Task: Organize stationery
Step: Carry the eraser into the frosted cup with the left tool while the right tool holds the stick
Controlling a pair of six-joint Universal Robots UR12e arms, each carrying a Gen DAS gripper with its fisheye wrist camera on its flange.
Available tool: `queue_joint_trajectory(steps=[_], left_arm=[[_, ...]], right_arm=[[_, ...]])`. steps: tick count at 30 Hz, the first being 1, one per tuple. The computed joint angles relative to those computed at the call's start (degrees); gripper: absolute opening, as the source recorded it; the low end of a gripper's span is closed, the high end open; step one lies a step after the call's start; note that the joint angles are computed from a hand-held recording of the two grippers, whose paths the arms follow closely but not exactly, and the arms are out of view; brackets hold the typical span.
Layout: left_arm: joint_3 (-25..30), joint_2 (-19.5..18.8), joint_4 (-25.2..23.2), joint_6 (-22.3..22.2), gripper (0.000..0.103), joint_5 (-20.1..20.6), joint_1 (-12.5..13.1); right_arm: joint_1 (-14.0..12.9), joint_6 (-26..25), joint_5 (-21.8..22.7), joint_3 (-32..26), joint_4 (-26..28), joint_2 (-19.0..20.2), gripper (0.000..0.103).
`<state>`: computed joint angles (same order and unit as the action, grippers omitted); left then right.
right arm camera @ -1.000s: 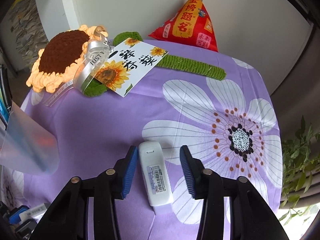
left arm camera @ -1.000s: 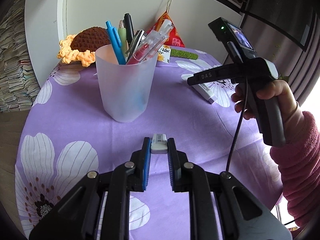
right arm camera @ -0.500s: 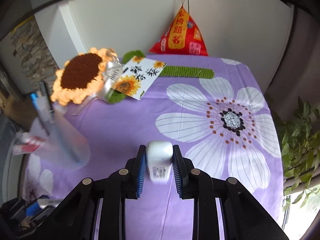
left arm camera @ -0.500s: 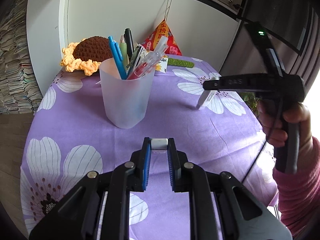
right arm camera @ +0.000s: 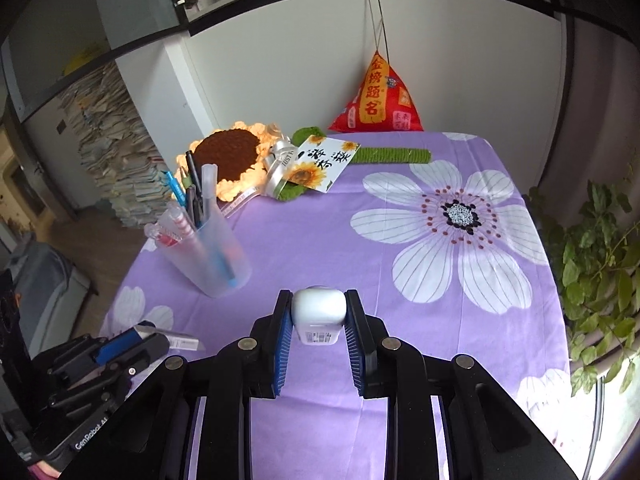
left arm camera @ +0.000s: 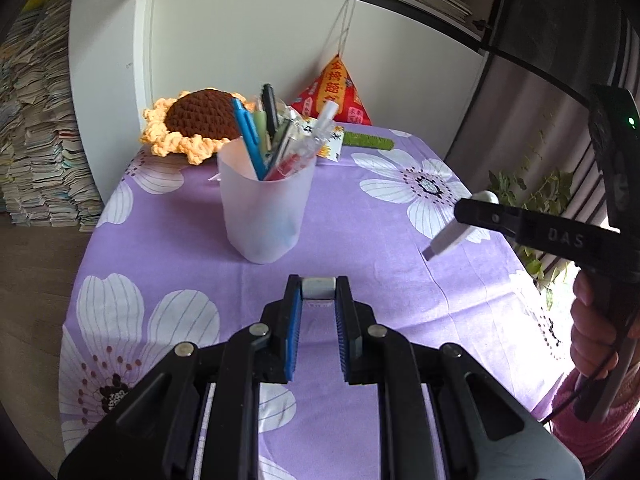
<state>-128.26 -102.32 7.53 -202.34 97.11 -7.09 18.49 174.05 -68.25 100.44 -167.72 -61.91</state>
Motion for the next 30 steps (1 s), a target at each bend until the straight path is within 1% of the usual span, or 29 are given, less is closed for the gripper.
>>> queue_joint_trajectory(steps=[2, 5, 8, 13, 20, 25, 30], left_arm=[[-0.3, 0.6, 0.0, -0.6, 0.014, 1.0, 0.0], [-0.8, 1.8, 0.2, -1.1, 0.014, 3.3, 0.1], [-1.3, 2.8, 0.6, -1.9, 0.014, 3.7, 0.8], [-1.7, 3.9, 1.7, -0.8, 0.014, 4.4, 1.5], [-0.8, 4.1, 1.7, 1.5, 0.015, 2.9, 2.6], [0.8, 3.3, 1.8, 3.7, 0.014, 1.2, 3.7], [2.8, 2.5, 0.7, 4.8, 0.015, -0.3, 4.7]], right_arm=[[0.3, 0.0, -0.6, 0.3, -0.1, -0.6, 0.026], [0.4, -0.5, -0.2, 1.1, -0.9, -1.7, 0.026], [0.9, -0.8, -0.9, 1.5, -1.7, -2.7, 0.026], [1.4, -0.9, -0.8, 1.6, -2.8, -3.8, 0.026], [2.0, -0.3, -0.9, 1.0, -2.8, -4.2, 0.026], [2.1, 0.4, -0.7, 1.2, -3.4, -4.6, 0.026], [2.1, 1.0, -1.0, 0.7, -3.7, -4.4, 0.026]])
